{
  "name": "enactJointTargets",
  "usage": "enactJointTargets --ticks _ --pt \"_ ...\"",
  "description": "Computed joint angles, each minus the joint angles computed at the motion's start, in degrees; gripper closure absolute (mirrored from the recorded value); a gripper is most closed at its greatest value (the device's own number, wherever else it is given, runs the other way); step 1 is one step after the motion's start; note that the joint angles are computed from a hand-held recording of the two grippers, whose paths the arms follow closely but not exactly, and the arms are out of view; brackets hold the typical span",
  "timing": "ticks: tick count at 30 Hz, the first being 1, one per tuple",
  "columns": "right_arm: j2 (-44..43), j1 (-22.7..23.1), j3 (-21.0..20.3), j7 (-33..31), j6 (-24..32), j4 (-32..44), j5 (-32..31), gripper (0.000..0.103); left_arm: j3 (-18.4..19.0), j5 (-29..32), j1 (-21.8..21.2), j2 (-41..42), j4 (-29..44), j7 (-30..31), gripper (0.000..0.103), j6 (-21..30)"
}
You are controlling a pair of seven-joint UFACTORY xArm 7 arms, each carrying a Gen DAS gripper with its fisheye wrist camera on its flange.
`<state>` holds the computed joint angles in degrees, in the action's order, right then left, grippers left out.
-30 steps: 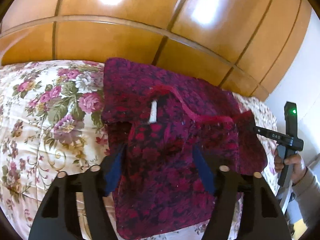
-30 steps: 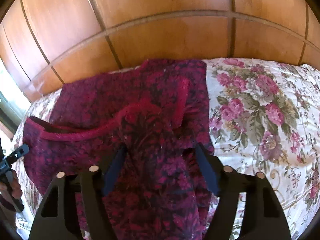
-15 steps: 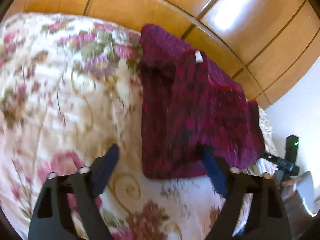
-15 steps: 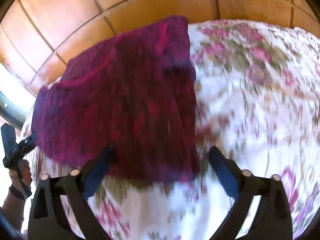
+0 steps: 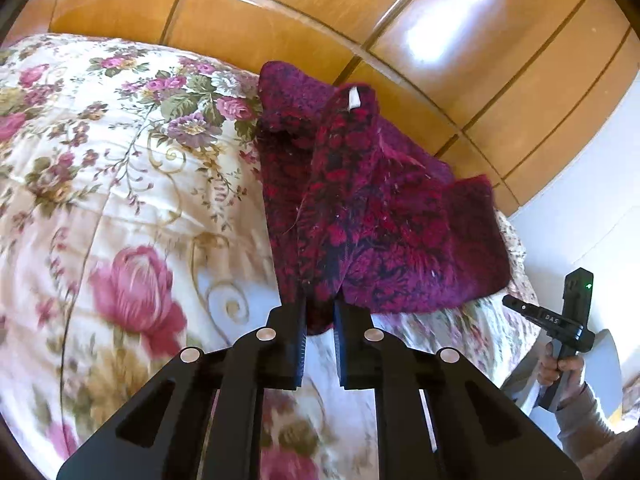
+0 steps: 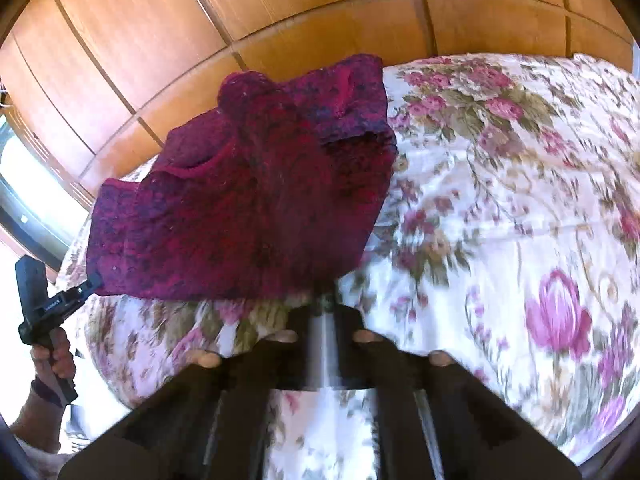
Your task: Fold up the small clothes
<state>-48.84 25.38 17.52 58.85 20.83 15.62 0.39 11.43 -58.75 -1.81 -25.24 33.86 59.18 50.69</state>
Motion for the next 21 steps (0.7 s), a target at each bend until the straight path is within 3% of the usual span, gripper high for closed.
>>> enactJointTargets --ticks 4,6,7,8,11,15,17,21 --pt "-5.96 2.61 1.12 2.12 5.57 -2.36 0.97 0.101 -0.71 3.5 0.68 -3.07 -2.82 -0.91 0.093 -0.94" --pt "-7.88 2.03 1.87 3.29 7.44 -2.78 0.37 0.072 -0.9 3.83 -0.06 -1.85 -2.65 -1.9 0.093 -2.0" --pt "-8.46 0.94 2.42 3.88 7.53 -2.81 -0.37 0.035 -0.85 3.53 -0.44 -1.36 -2.31 -2.14 0.093 -2.36" --pt "-9.07 -0.6 3.67 4.8 7.74 -2.48 -1.54 0.028 -0.69 3.57 -0.58 -1.33 -2.12 -2.29 0.093 -2.36" --pt "-4.54 -4.17 2.53 2.06 3.7 -0.51 -4.82 0.029 -0.65 3.47 -1.04 -0.57 -1.11 -2.57 0.093 -2.82" --pt "7.91 -7.89 -0.37 -4.4 -1.92 4.23 -7.24 0.031 -1.09 3.71 -1.64 -0.9 -1.25 -2.15 0.093 -4.56" --pt "13.72 -5.63 -4.33 -9.19 -3.61 6.17 -5.65 0.068 -0.74 3.5 -1.85 -1.45 -1.49 -2.07 0.093 -4.67" --pt "12.24 -3.01 -5.56 -13.49 0.42 6.68 -2.41 0.089 0.36 4.45 -1.59 -3.89 -2.51 -1.65 0.093 -3.49"
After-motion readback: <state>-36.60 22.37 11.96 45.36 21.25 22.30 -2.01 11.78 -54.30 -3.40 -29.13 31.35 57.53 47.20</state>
